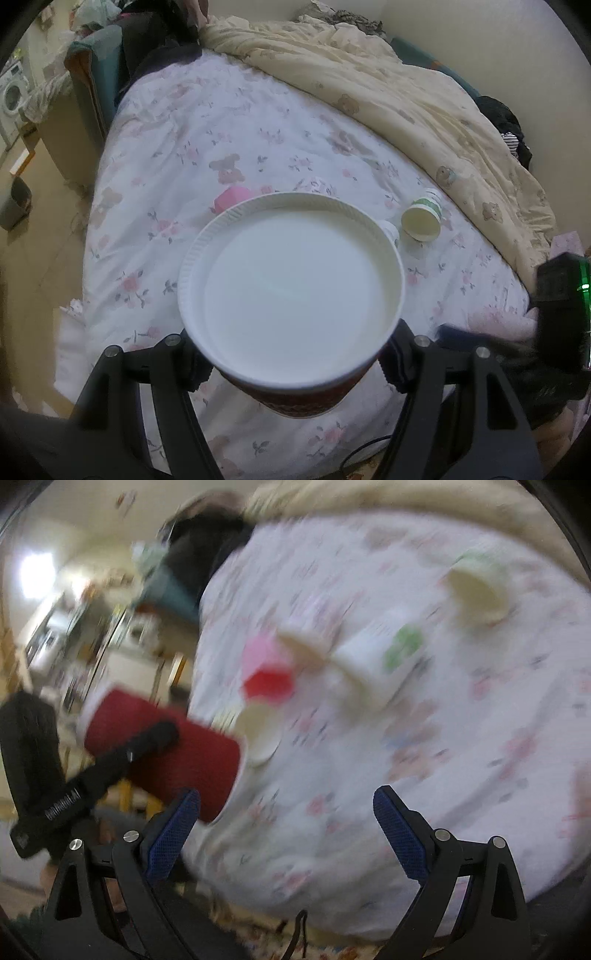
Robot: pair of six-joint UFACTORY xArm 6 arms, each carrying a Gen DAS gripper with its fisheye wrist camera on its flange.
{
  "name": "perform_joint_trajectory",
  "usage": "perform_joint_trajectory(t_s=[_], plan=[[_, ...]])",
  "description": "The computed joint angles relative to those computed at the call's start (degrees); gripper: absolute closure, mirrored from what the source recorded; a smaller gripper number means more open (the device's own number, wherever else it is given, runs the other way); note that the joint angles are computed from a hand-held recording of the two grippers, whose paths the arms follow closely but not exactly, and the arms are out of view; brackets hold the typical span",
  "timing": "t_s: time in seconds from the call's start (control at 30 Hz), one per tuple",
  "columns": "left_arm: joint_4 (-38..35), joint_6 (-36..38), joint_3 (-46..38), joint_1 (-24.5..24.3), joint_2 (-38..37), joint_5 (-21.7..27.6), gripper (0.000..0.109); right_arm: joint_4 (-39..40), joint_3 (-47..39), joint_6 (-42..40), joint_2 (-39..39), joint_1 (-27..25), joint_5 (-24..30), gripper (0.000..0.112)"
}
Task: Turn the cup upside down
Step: 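Rotate the red cup with the left gripper so its base faces up, then lower the red cup rim-down onto the bed and open the left gripper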
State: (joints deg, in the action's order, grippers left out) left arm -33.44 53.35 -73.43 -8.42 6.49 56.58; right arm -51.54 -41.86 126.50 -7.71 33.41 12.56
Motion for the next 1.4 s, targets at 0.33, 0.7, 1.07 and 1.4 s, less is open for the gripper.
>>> perform_joint_trajectory(t_s=[0.33, 0.7, 1.07, 1.4], plan=[[5.1, -7.6, 6.3, -6.2, -1.8, -13.2, 0.040, 0.1, 9.4, 13.7, -16.5, 6.5, 23.2, 0.009], [8.1, -8.2, 13.3, -12.1, -7.6, -24.8, 0.040, -6.2, 12.8, 22.3, -18.7, 4.6, 16.3, 0.009], [11.9, -11.7, 15.2, -16.5, -5.8, -21.7, 0.040, -10.2, 13.3, 27.1, -18.1, 2.5, 11.9, 0.009], [11.9, -11.7, 16.0, -17.4, 0.0, -33.6, 0.040, -9.2, 13.0, 25.7, -17.3, 2.1, 11.0, 0.010]])
